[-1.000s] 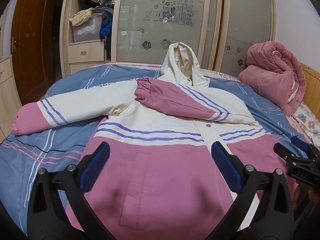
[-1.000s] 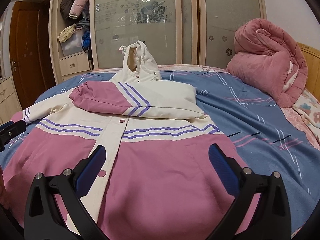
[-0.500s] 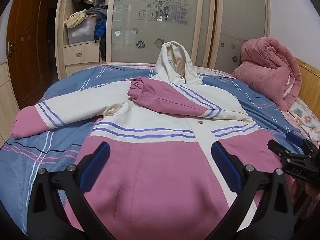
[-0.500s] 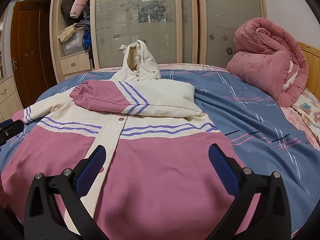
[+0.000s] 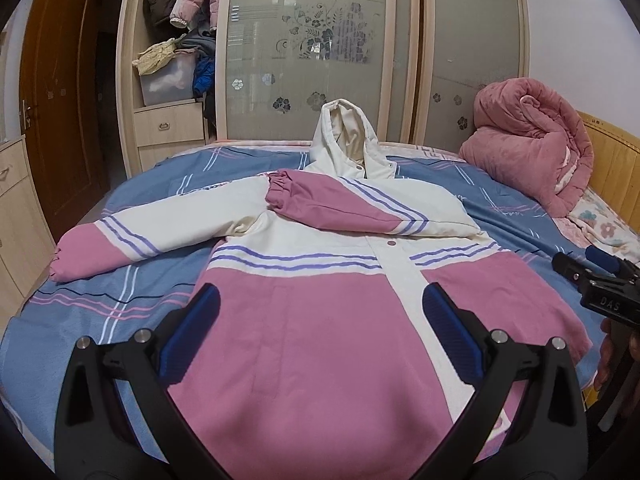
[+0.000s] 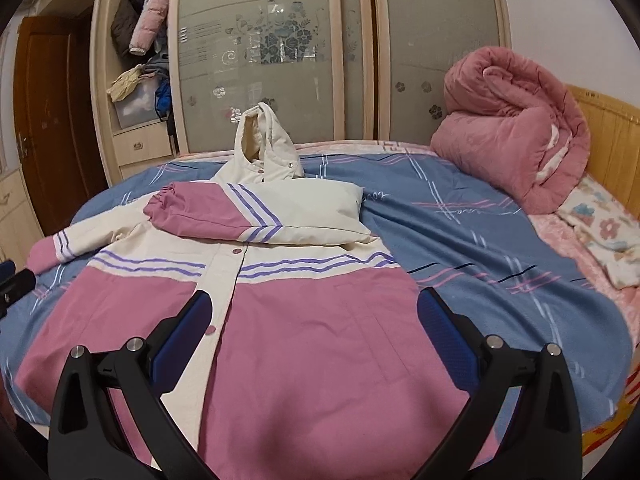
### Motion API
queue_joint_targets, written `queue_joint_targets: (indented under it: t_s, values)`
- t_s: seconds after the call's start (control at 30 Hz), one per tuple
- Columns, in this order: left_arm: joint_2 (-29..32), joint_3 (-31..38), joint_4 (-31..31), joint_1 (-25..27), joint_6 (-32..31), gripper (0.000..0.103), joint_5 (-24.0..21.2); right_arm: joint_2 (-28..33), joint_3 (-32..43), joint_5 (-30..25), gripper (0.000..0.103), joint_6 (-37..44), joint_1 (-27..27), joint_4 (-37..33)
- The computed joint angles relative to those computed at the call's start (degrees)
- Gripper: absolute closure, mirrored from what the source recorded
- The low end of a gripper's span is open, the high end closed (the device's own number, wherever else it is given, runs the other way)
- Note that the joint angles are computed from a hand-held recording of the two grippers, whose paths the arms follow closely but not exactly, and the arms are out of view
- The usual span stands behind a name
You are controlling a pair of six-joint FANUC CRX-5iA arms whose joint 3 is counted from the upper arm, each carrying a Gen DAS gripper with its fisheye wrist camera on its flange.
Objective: Fold large clothes
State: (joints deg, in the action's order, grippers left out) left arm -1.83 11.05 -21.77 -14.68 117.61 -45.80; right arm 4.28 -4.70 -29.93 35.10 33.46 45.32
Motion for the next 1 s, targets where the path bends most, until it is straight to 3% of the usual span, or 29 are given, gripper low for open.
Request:
queue_joint_targets:
  t_s: [0.37, 0.7, 0.8, 1.0]
  values:
    - [-6.3, -5.3, -1.8, -0.6, 1.6, 0.002, -0.7, -7.5, -8.6, -1.2, 0.001, -5.7, 2.2, 6.7]
    - [-8.9, -7.5, -3.3, -0.4, 4.0, 0.002, -1.5, -9.0, -11.0, -1.5, 0.001, -9.3, 3.8, 9.9]
    - [-10.1, -9.3, 0.0, 2.9, 3.4, 0.002, -0.2, -8.8, -10.6, -1.4, 0.001, -8.5, 4.0, 9.0]
    - [-13.4, -17.2, 18.1, 16.5, -4.4, 0.002, 6.5, -8.2, -10.1, -0.5, 0.001, -7.6, 4.4, 8.4]
